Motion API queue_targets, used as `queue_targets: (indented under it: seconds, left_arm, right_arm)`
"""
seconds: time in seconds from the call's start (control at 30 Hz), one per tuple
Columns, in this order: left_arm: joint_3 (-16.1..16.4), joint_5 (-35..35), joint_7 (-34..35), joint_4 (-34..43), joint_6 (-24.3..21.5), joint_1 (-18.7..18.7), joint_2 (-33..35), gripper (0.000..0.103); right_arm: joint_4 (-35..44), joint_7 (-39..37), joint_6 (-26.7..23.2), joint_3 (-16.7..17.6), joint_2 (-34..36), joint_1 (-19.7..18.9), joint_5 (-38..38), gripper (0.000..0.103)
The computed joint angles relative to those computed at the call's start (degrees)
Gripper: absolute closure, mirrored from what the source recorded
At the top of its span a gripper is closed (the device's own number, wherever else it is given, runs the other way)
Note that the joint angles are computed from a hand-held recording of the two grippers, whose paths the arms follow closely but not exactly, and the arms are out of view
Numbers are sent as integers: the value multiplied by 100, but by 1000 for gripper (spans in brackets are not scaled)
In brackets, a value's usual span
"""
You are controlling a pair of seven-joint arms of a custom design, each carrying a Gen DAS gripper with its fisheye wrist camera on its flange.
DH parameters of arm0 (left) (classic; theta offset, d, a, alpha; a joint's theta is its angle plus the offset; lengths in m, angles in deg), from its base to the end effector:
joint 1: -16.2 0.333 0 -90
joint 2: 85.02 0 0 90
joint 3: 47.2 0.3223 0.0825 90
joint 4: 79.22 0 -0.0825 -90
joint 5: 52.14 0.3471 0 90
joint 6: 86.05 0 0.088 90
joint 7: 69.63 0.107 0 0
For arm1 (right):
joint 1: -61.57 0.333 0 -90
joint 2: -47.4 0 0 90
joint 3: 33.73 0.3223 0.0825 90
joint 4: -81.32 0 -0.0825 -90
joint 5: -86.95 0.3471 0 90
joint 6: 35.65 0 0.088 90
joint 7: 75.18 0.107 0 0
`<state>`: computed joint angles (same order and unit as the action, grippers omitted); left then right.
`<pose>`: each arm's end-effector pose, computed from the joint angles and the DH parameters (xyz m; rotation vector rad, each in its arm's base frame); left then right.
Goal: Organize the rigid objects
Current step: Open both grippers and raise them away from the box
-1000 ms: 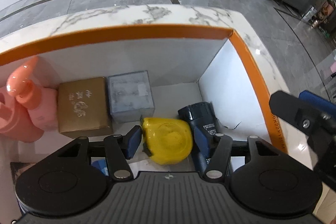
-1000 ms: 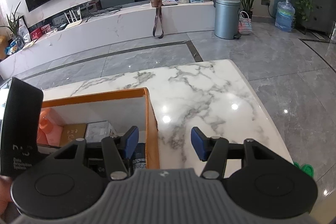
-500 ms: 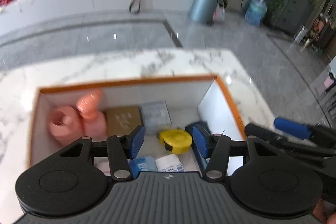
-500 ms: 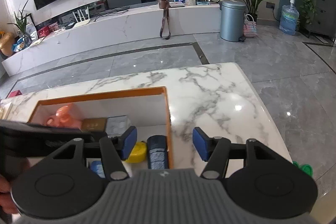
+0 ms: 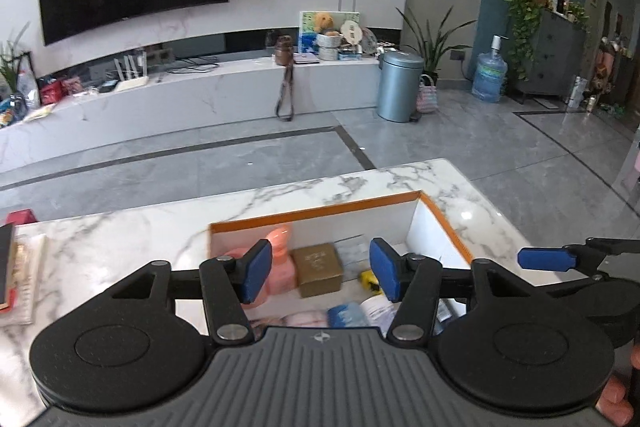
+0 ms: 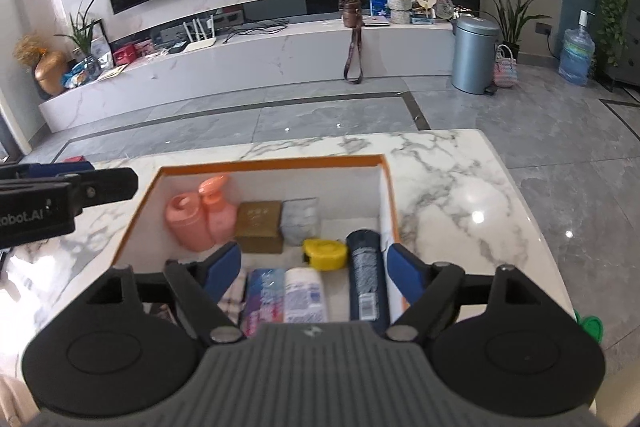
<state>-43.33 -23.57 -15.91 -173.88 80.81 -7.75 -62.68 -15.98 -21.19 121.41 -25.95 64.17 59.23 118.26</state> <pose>0.6262 -0.2686 0.5071 -1.5592 1.8491 -0.9210 0.6569 0.0306 0.5288 -1.8868 1.4239 -0.5244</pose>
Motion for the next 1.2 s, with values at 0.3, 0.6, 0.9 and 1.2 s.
queue_targets:
  seconds: [0.3, 0.6, 0.9, 1.2]
  left_arm:
    - [444, 1108, -1465, -795, 189, -303, -542, 16]
    - [341, 2334, -2972, -1262, -146, -258, -865, 8]
    - [-429, 2011, -2837, -1539, -380, 401, -955, 8]
    - [-600, 1984, -2835, -1609, -356, 532, -974, 8]
  right_arm:
    - [-651, 316, -22, -200, -588, 248, -158, 13]
    - [-1061, 554, 26, -394, -834, 475, -494, 7]
    - [-1223, 490, -35, -433, -898, 517, -478, 7]
    - [-1270, 534, -31, -460, -909, 534, -518, 7]
